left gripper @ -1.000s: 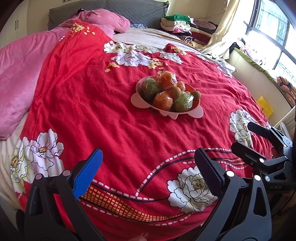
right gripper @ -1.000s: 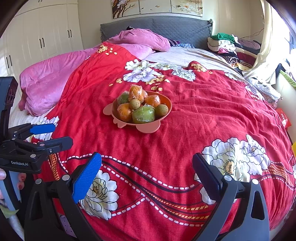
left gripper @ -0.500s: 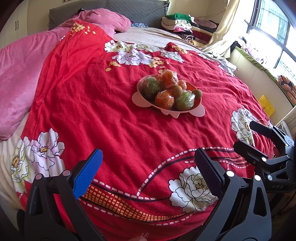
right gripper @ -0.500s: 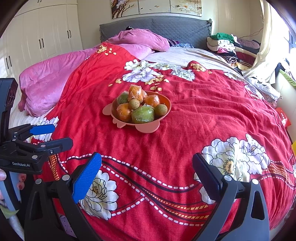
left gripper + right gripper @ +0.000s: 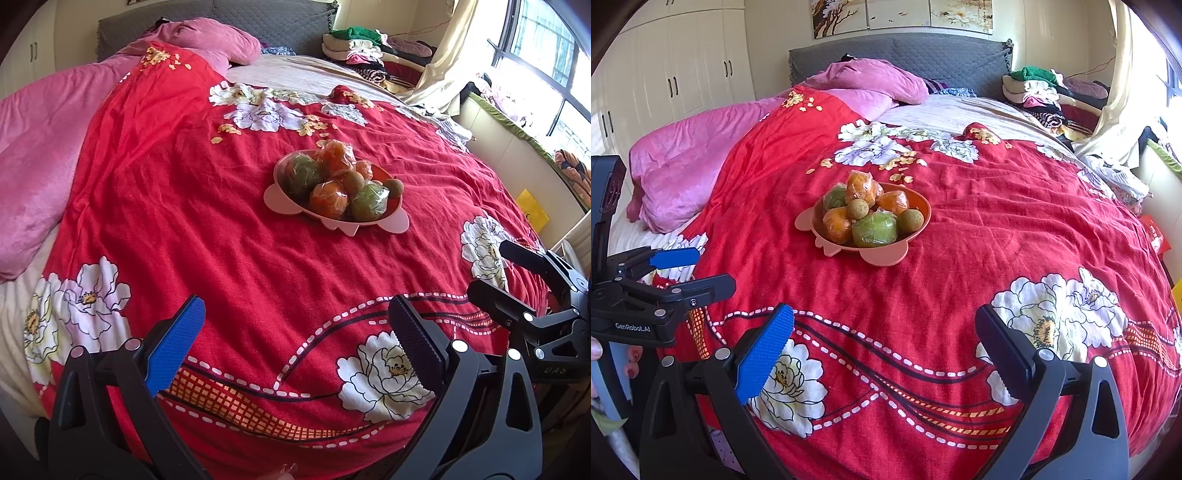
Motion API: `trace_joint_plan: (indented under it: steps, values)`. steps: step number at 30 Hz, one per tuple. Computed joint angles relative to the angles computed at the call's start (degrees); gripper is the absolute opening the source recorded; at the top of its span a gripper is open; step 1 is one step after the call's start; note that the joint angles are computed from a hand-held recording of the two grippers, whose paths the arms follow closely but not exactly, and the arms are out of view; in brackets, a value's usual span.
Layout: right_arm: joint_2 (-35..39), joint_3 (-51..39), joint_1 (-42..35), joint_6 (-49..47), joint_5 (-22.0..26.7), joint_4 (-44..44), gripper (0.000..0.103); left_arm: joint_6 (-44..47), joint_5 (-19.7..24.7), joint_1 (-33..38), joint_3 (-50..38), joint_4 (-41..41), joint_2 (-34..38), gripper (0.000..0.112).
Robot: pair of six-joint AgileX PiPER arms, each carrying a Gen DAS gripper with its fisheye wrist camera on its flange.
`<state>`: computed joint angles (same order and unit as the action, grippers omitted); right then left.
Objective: Organize fruits
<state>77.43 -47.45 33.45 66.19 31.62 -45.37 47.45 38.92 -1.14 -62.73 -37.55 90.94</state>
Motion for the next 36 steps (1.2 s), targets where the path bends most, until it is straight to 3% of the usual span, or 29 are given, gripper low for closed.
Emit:
trace_joint_plan:
  steps: [12, 23, 27, 29, 33, 36]
  values:
    - [0.0, 0.0, 0.0, 0.4, 0.3, -0.1, 0.098, -1.3, -0.4, -0.3, -0.2, 1.8, 0.0, 0.093]
    - [-0.1, 0.7, -1.6, 0.6, -0.9, 0.1, 0.098, -9.1, -5.0, -3.2, -0.4, 9.5, -0.1, 0.093]
    - [0.5, 1.0, -4.4, -0.2, -2.9, 0.6, 0.098, 1.6, -4.8, -0.6, 0.5, -3.3, -1.5, 0.093]
    - [1.6, 0.4, -6.9, -2.1, -3.7, 1.1, 0.098, 0.8, -1.4, 1.2, -3.1, -5.2, 0.9, 0.093]
    - [5.6, -2.9, -16.2, -6.9, -5.4, 1.7, 0.098, -12.7, -3.6, 0.8, -12.4, 7.1, 9.2, 0.093]
    - [12.3, -9.0, -24.3, -14.0, -4.4, 5.2, 0.098, -23.6, -2.8, 0.5, -25.5, 18.2, 20.4, 0.093]
